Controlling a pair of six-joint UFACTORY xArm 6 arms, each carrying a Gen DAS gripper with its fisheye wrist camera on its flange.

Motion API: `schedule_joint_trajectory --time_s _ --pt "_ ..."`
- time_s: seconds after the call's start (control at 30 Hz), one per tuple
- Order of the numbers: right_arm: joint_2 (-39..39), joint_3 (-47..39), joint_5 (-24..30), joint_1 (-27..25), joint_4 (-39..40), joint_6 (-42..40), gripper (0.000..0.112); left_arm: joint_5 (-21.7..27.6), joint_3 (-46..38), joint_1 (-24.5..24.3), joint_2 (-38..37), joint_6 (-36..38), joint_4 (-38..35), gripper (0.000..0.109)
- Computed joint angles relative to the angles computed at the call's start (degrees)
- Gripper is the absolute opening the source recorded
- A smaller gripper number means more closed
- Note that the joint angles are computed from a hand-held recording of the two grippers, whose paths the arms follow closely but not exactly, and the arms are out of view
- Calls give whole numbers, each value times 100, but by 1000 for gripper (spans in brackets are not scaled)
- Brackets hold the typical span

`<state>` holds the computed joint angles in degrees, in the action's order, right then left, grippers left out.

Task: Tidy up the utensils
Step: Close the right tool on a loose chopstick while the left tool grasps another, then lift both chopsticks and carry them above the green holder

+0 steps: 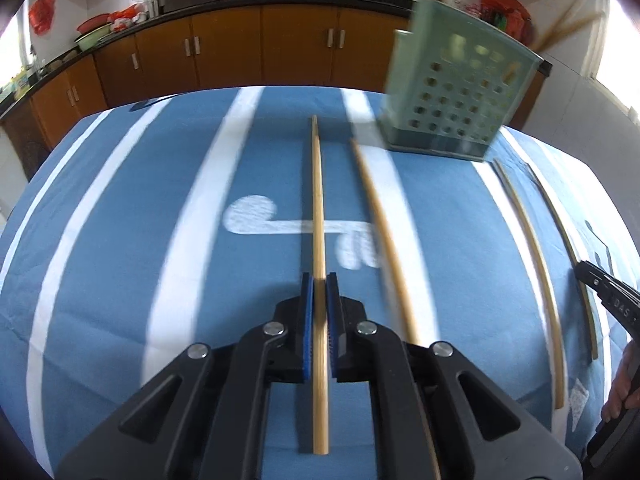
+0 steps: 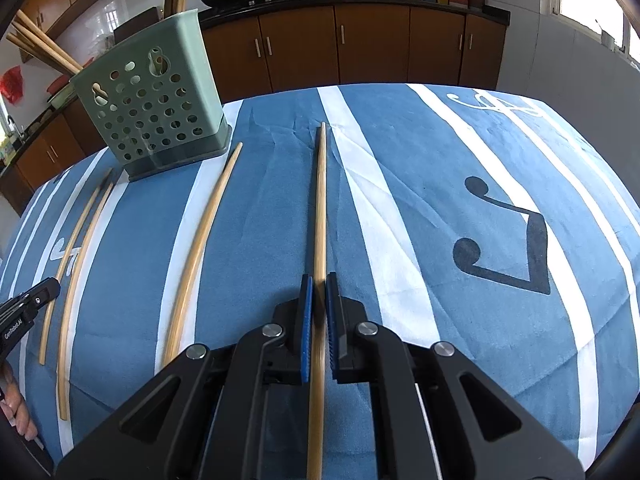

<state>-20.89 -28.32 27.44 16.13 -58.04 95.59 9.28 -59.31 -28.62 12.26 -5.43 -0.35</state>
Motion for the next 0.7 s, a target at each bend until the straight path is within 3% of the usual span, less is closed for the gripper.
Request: schedule_joint_trajectory --time_s 0.13,0.27,0.37,0.5,0.7 --pt "166 -139 -53 -132 -63 -26 8 74 -119 293 65 192 -259 8" --pt "241 -190 -52 -187 -208 80 8 35 -104 323 54 1116 -1174 8" --pt "231 -174 6 -138 -343 176 8 -149 9 314 27 1075 -991 10" --pt "233 -161 -64 -181 -376 212 8 -122 -7 291 24 1465 -1473 10" --pt "242 -170 -48 -168 -376 217 8 -109 -23 287 32 1529 -1561 10"
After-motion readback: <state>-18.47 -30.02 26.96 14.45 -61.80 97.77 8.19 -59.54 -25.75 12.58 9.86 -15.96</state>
